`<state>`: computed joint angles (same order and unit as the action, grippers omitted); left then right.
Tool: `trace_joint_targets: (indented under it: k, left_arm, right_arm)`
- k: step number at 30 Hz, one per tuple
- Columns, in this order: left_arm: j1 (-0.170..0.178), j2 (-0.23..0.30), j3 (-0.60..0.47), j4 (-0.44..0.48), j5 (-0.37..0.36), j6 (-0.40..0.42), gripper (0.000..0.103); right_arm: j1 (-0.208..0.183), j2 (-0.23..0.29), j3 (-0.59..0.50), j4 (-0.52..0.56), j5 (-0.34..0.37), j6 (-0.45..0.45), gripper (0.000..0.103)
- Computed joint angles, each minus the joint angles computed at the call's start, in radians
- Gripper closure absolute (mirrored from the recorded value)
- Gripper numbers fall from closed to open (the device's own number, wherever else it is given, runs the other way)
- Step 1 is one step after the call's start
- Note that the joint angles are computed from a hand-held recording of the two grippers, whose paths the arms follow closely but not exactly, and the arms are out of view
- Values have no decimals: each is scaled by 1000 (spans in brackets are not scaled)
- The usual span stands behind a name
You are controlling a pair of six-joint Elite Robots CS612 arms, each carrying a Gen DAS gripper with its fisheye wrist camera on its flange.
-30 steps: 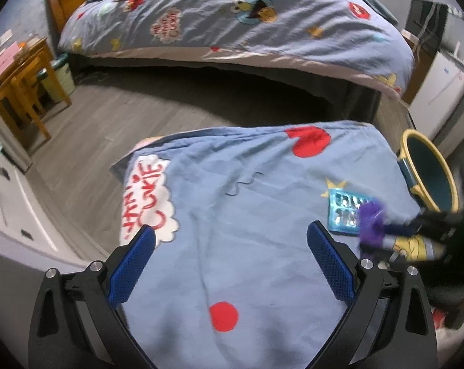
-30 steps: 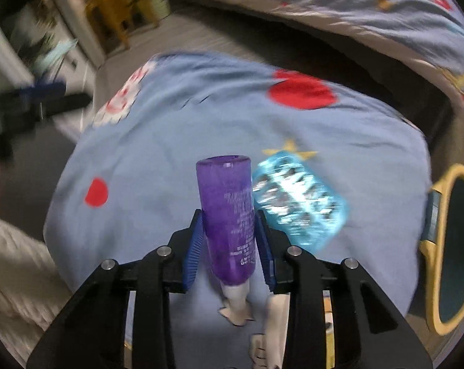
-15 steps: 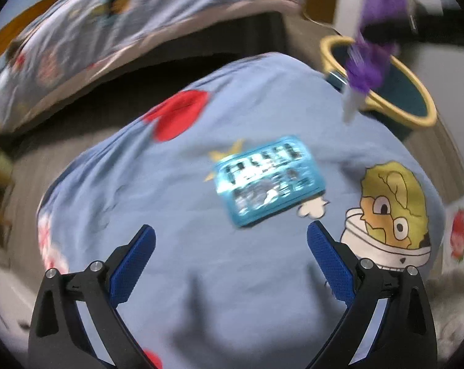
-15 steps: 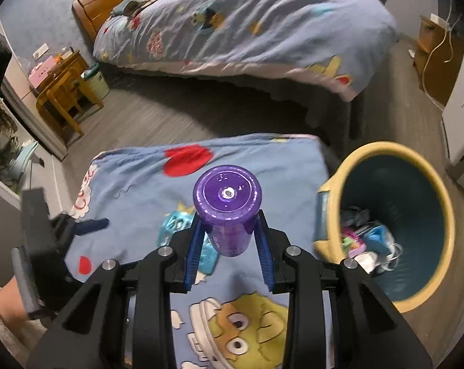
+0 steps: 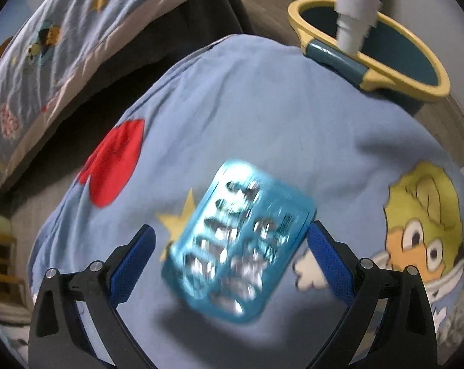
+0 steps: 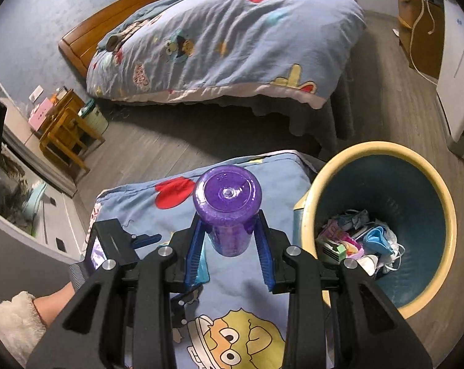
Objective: Collect trash
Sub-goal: 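Carry the blister pack and bottle over the bin with both tools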
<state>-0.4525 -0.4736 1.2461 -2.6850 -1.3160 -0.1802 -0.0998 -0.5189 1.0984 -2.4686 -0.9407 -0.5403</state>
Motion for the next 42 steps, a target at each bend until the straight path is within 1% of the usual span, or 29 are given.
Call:
trace_joint_targets:
  k: [3,4,5,6,8,9,10,11,13,15,19,23,25,27,29,30,33,38,40,42]
  left_arm:
    - [7,11,-21,-2,2,-37,5]
    - [12,11,-20,-7,-10,-61,5]
    - [21,8,-12,-24,-48,-100,6]
    - [25,5,-2,-40,-70,-121,6]
    - [28,-1,18,-65,-89,-152,8]
    - [28,-4,24,-71,-88,-154,8]
    - [26,-8,34,-82,-85,-153,12]
    - [25,-12,45,-103,-90,-149,20]
    - [23,-18,57,-106,-101,-150,29]
    - [20,-22,58,-83,-83,-150,30]
    - [20,-31,74,-82,-65,-176,30]
    - [23,-39,79,-107,-61,-204,31]
    - [22,-44,76,-139,-68,-219,31]
    - [18,-44,60,-169,-68,-202,31]
    - [9,-45,43,-191,-68,-176,31]
    - [5,-45,38,-196,-66,-170,31]
    - [-9,-35,-7,-196,-67,-147,31]
    - [-32,5,-114,-156,-75,-114,31]
    - [-39,30,-174,-131,-85,-96,30]
    - [-45,62,-244,-102,-100,-89,30]
  right_arm:
    - [-3,8,-11,7,-7,8,71]
    - [-3,9,-13,10,-9,8,71]
    - [-4,9,-12,10,-11,9,71]
    - [-5,9,-13,13,-9,9,71]
    - [-5,10,-16,18,-7,10,71]
    - [-6,13,-18,17,-7,11,71]
    - [-6,14,-20,17,-5,16,71]
    - [-7,14,-21,16,-2,19,71]
    - [-7,14,-21,10,-2,25,71]
    - [-7,13,-21,8,-3,25,71]
    - [-10,14,-24,6,-6,32,71]
    - [-15,12,-22,-8,-12,57,71]
    - [-19,10,-23,-23,-13,71,71]
    - [-26,11,-27,-48,-16,98,71]
    - [-30,11,-29,-79,-34,116,71]
    - [-32,12,-30,-96,-49,121,71]
    - [-39,17,-39,-154,-130,123,71]
    - [-56,47,-86,-149,-229,164,71]
    - [-66,63,-111,-124,-244,192,71]
    - [-80,81,-140,-95,-241,238,71]
